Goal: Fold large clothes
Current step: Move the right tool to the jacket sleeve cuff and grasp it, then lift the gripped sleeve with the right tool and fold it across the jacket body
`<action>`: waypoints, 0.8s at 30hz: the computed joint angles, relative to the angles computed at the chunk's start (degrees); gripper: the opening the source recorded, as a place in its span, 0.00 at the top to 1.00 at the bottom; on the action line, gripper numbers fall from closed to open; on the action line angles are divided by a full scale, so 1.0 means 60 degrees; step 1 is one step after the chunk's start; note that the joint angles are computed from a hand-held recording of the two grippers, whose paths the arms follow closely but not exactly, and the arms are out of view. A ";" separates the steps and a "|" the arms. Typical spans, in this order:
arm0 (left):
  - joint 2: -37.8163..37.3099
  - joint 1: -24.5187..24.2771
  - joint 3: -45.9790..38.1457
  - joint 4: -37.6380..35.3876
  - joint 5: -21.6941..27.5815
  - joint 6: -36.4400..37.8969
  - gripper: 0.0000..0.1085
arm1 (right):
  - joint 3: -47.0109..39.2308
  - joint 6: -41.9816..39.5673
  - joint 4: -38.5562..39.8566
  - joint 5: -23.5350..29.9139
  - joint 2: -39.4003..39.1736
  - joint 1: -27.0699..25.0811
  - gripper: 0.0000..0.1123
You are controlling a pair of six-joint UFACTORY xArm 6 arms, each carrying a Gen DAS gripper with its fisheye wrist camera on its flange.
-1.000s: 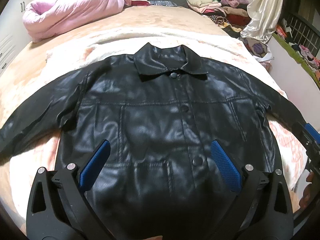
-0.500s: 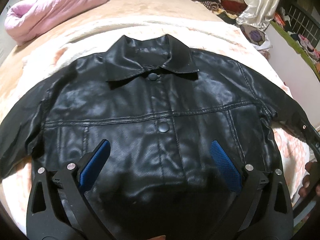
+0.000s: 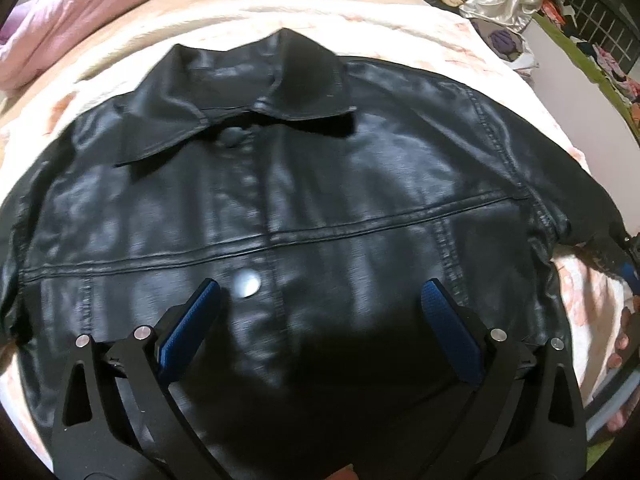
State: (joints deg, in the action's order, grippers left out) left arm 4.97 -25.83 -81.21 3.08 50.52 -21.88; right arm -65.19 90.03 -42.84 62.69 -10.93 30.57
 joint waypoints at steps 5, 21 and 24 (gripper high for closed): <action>0.0455 -0.0150 -0.0487 -0.0188 -0.0239 0.0119 0.14 | 0.1250 0.1222 0.0442 -0.0347 -0.1089 -0.0869 0.12; 0.0547 -0.0143 -0.0607 -0.0363 -0.0423 0.0019 0.14 | 0.3998 0.5787 -0.0852 -0.5790 -0.2375 -0.4295 0.77; 0.0369 -0.0001 -0.0504 -0.0316 -0.0409 -0.0011 0.14 | 0.3806 0.5321 -0.1179 -0.6035 -0.2394 -0.4322 0.86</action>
